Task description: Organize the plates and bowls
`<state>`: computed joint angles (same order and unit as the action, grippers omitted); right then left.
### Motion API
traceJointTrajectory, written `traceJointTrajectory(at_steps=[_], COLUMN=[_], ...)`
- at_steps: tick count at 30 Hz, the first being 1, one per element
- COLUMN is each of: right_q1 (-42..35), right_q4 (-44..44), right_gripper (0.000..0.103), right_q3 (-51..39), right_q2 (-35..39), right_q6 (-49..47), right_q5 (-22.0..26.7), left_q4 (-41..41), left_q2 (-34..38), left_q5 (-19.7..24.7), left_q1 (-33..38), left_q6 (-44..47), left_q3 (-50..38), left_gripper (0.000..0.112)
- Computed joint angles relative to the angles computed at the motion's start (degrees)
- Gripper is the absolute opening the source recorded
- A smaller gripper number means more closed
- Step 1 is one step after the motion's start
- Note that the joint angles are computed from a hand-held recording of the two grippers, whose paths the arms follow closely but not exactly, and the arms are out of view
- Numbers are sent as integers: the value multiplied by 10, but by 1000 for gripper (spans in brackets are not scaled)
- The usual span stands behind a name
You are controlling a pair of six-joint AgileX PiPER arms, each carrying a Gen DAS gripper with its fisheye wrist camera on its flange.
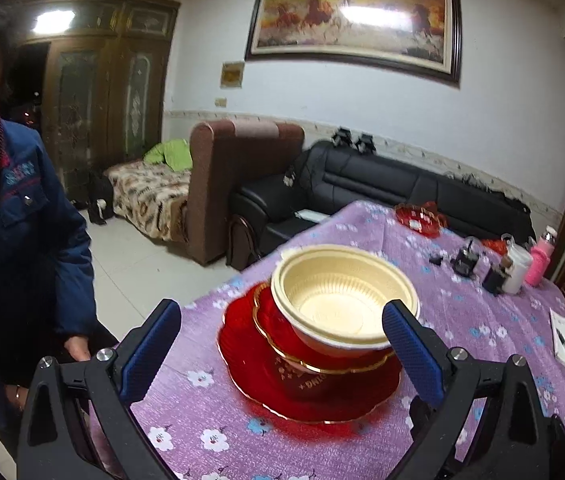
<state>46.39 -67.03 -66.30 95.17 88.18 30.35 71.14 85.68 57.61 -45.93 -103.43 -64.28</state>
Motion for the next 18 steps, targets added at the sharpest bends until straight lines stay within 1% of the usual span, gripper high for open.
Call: traceJointTrajectory(at_steps=[2,3,5,7,8,9,11,14,16,18], right_q1=[-2,-1,1,2,3,5,11,15,14,8], right_q4=[-16,-21,-25,-24,-25,-28,-38,-36,-24,-7], right_gripper=[91,91,92,92,92,92,92,92,92,92], right_q3=[10,11,11,8,8,9,11,6,2,0], right_q2=[-9,-12,-14,-15,-16,-16,-16,-12,-10,-10], right_q6=[13,12,9,1,-2,-1,2,-14,-28,-43], right_q5=[-8,-9,-9,-13,-14,-14,-11,-12,-19,-29], left_q4=[15,28,33,8,-13,-27,-30,-6,1,-15], left_q2=[-10,-21,-40,-50,-51,-49,-40,-20,-13,-4], left_q5=[15,6,-42,-83,-95,-94,-65,-8,11,26], left_q1=[-12,-15,-3,14,22,25,16,-5,-12,-10], left_q6=[-19,-32,-28,5,27,44,60,67,67,81], left_q3=[3,14,27,23,18,11,-1,-15,-19,-32], left_gripper=[103,103,103,103,103,103,103,103,103,103])
